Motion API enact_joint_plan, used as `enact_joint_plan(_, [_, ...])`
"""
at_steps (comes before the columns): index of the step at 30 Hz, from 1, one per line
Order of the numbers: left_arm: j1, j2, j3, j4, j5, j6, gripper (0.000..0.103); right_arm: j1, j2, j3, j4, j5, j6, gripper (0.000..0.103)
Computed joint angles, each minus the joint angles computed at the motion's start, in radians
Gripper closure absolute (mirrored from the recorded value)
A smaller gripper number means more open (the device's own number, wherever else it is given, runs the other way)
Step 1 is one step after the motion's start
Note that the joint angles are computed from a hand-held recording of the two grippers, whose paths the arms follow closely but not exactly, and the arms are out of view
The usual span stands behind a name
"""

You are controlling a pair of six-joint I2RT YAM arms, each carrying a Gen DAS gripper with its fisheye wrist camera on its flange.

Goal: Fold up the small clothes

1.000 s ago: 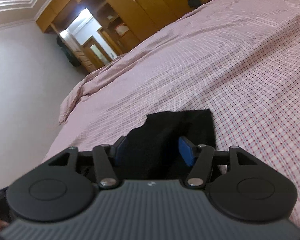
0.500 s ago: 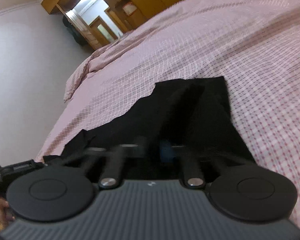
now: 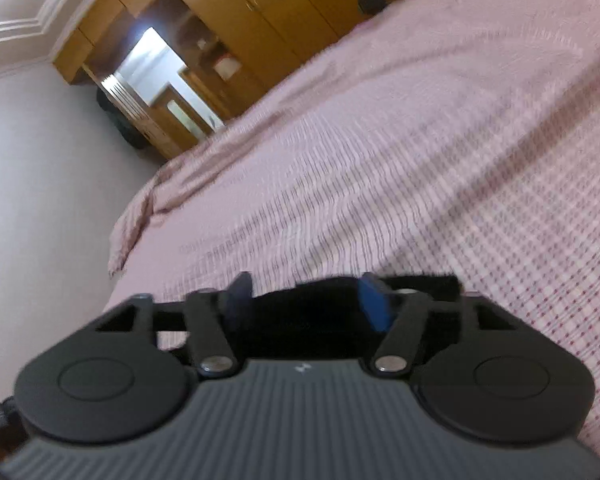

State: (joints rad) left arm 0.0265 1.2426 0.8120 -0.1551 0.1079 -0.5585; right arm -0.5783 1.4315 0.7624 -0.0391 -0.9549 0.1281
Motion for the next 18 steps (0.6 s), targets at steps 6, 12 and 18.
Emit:
enact_joint_plan(6, [-0.037, -0.124, -0.033, -0.006, -0.051, 0.111, 0.036, -0.039, -0.047, -0.011, -0.112, -0.053, -0.229, 0.039])
enact_joint_plan(12, [-0.169, -0.071, -0.06, 0.004, -0.191, 0.189, 0.037, -0.019, -0.108, -0.04, -0.207, -0.092, -0.442, 0.04])
enact_joint_plan(18, [-0.204, 0.037, -0.119, 0.094, -0.277, 0.204, 0.038, 0.029, -0.117, -0.029, -0.302, -0.069, -0.606, 0.051])
